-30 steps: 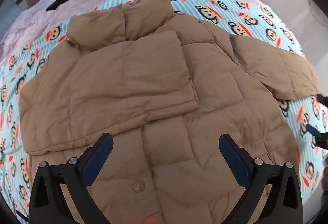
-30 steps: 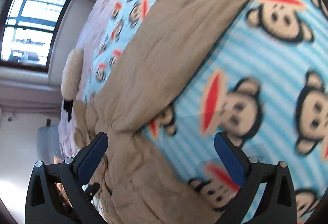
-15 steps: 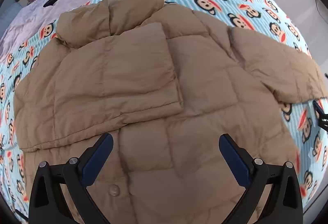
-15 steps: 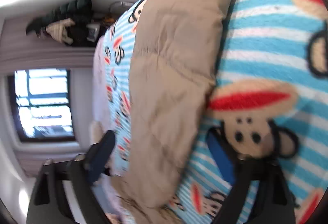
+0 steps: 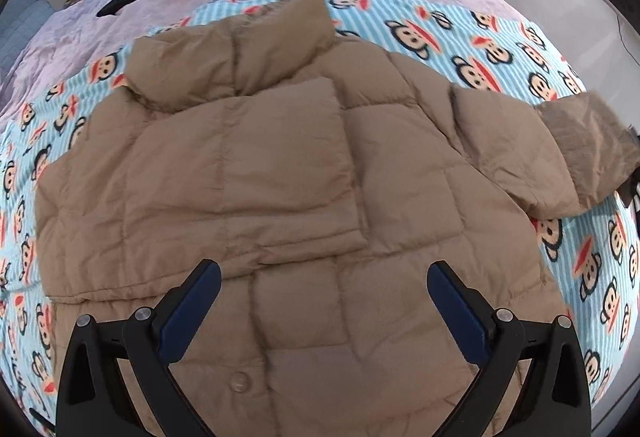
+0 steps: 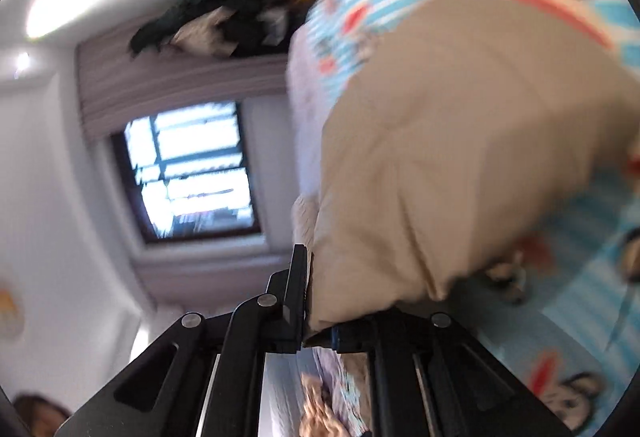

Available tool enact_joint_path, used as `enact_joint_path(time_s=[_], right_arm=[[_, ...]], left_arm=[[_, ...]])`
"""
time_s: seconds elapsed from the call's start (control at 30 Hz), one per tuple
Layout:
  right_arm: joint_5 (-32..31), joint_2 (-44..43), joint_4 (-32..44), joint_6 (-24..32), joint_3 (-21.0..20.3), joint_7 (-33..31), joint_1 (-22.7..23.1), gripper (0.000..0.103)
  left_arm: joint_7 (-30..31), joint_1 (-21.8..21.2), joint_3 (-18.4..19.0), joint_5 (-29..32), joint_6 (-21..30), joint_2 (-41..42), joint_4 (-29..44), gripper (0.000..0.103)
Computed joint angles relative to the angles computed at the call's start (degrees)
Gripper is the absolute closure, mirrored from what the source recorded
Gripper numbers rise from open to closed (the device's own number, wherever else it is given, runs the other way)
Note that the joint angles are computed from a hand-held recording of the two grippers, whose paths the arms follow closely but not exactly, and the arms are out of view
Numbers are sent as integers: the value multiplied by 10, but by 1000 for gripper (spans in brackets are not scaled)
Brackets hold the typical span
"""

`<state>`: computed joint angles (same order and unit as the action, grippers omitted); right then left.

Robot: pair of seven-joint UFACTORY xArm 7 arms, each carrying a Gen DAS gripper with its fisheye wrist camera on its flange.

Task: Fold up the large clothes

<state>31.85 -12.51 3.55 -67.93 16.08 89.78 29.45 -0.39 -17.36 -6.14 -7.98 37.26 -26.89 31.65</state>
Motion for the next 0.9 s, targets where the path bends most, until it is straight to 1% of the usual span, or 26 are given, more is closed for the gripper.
enact_joint_path(time_s=[0.07, 0.1, 0.23, 0.33, 0.4, 0.43, 0.5, 0.53, 0.57, 0.6, 0.63, 0.67, 0.7, 0.73, 0.77, 0.8, 0.83, 0.87, 0.9], right_arm=[[-69, -4, 45, 38, -18, -37, -17, 93], [-93, -1, 67, 55, -22, -52, -23, 93], [-206, 16, 184, 174, -36, -123, -39, 93], [-254, 79, 313, 285, -23, -194, -37, 93], [-274, 130, 409, 377, -14, -251, -27, 93], [-291, 166, 458, 406, -11, -261, -20, 93], [-331, 238, 539, 444, 3, -252, -15, 93], [-331, 272, 580, 469, 7, -260, -3, 93], [-335, 316, 630, 507, 12, -268, 7, 93], [-332, 345, 664, 535, 14, -275, 15, 93], [-318, 372, 698, 568, 3, -282, 38, 93], [-311, 403, 732, 597, 9, -286, 39, 93], [-304, 426, 747, 603, -4, -269, 64, 93], [-281, 443, 748, 600, 0, -277, 65, 93], [-277, 463, 761, 612, -7, -261, 74, 93], [-249, 462, 751, 615, -24, -261, 97, 93], [-241, 466, 750, 628, -36, -249, 107, 93], [-231, 471, 756, 648, -58, -235, 130, 93], [-226, 474, 754, 652, -62, -225, 135, 93]], left_arm=[[4, 9, 8, 3, -1, 1, 1, 0], [7, 14, 13, 5, -3, 1, 2, 0], [20, 38, 30, 11, -13, -1, 2, 0], [39, 60, 51, 11, -20, -1, 1, 0], [49, 76, 61, 10, -25, 1, 0, 0], [55, 82, 66, 9, -27, 2, 0, 0], [69, 101, 80, 9, -30, 6, -1, 0], [77, 109, 86, 7, -32, 8, -2, 0], [84, 116, 92, 4, -33, 10, -1, 0], [90, 122, 95, 1, -34, 11, -2, 0], [100, 128, 104, -5, -34, 15, -1, 0], [109, 133, 110, -12, -32, 16, -2, 0], [116, 138, 116, -19, -31, 18, -1, 0], [123, 142, 120, -27, -31, 20, -1, 0], [134, 146, 127, -35, -30, 25, 1, 0], [142, 149, 129, -42, -29, 27, 2, 0], [155, 150, 135, -52, -30, 33, 4, 0], [161, 152, 134, -58, -31, 36, 5, 0], [169, 153, 134, -64, -31, 38, 4, 0]])
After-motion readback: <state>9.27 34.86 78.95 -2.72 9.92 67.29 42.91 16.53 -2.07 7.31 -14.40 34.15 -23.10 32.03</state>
